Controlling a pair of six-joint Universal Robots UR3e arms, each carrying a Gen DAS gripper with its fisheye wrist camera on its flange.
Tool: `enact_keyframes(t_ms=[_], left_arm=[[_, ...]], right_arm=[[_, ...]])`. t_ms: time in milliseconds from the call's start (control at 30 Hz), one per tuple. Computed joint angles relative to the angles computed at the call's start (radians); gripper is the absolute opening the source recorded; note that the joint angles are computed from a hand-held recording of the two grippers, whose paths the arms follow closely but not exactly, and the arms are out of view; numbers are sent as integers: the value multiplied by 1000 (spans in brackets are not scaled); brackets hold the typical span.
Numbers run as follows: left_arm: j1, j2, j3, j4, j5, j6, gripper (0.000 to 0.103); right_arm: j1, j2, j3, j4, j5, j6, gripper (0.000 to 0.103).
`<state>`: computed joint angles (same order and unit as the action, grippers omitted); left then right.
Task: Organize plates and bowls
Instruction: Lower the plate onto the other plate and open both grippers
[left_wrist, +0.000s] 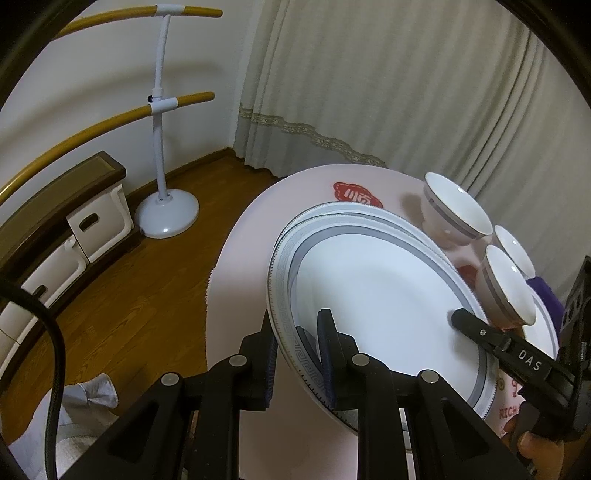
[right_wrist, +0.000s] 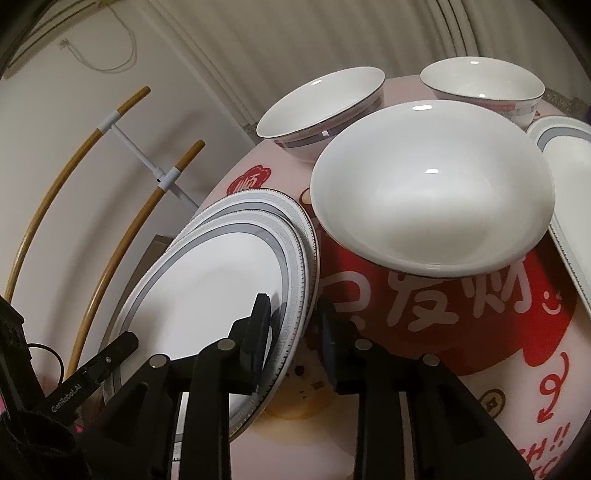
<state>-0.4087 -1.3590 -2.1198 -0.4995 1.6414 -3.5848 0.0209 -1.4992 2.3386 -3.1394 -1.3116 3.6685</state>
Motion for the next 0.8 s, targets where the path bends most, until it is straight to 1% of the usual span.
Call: enact_keyframes(t_ms=[100, 233, 267, 367, 500, 633, 700, 767, 800], left_arm=[[-27, -14, 4, 18, 41, -9, 18], [-27, -12, -7, 38, 42, -11, 18], [-32, -9, -12, 39, 48, -13, 18], [-42, -12, -7, 28, 65, -19, 18], [-101, -63, 31, 31, 152, -30, 21], [-91, -76, 32, 40, 135, -32, 21], [-102, -90, 43, 41, 152, -37, 22], [-113, -102, 56, 31, 163, -48, 28], [-112, -103, 57, 27, 159, -51, 37]], right_arm=[[-1, 26, -4, -31, 9, 0, 30], [-29, 42, 25, -84, 44, -21, 30], [-33, 47, 28, -94, 50, -25, 28], [-39, 57, 35, -117, 59, -32, 28], [-27, 72, 34, -142, 46, -36, 28], [-22, 84, 29, -156, 52, -43, 24], [-23, 88, 32, -165, 56, -43, 24], [-31, 88, 40, -175, 70, -41, 24], [-36, 88, 44, -179, 76, -43, 24]])
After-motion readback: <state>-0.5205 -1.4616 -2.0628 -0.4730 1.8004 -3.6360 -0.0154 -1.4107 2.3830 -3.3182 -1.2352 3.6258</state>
